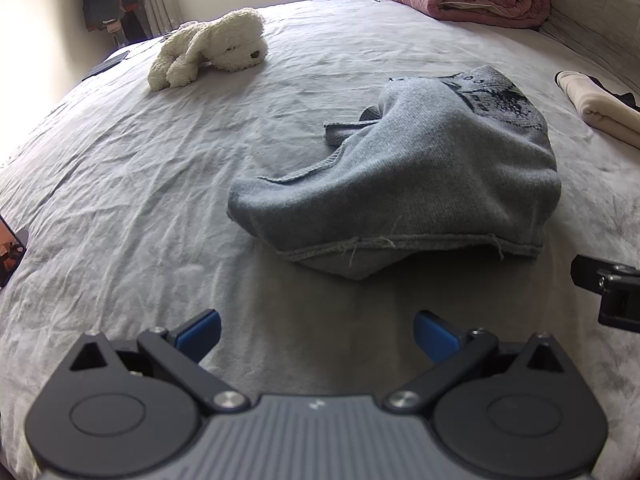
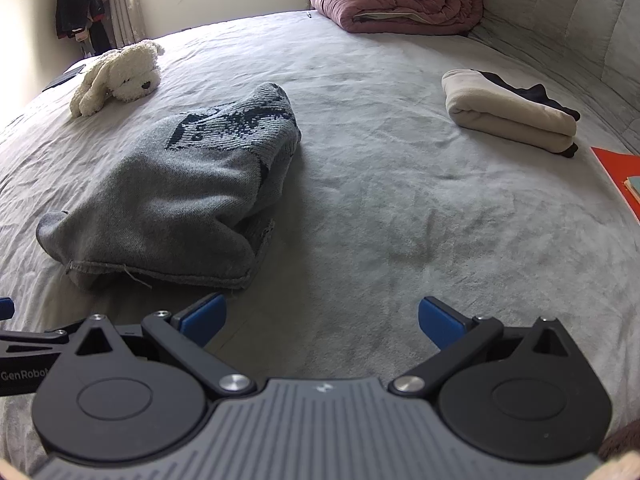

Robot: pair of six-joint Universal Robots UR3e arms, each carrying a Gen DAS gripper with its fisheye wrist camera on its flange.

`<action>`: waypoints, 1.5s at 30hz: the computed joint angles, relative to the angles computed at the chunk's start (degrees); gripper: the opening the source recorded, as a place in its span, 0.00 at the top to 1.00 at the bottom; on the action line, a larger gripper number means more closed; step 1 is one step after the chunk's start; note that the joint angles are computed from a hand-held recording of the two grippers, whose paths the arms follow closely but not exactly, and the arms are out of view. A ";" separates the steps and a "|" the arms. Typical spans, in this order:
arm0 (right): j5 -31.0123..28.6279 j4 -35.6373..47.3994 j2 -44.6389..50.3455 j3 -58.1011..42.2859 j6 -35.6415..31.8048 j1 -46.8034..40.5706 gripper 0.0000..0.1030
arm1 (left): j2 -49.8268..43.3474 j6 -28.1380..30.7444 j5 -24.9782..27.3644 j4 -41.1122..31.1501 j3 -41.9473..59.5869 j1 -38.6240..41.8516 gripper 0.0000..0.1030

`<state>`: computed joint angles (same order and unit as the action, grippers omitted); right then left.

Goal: Fold clothes

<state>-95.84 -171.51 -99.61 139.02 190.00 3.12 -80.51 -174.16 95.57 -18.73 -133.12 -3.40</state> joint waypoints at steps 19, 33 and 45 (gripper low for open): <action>-0.26 0.37 0.61 -0.55 -0.37 0.54 0.00 | -0.21 0.19 0.31 -0.13 0.16 -0.23 0.00; -0.40 0.75 1.30 -1.21 -0.28 0.98 0.00 | 0.53 0.43 -0.42 -1.23 0.35 0.31 0.00; 0.28 11.30 2.57 -14.56 -3.34 0.04 0.00 | -1.45 4.46 -10.16 -19.85 15.63 4.76 0.00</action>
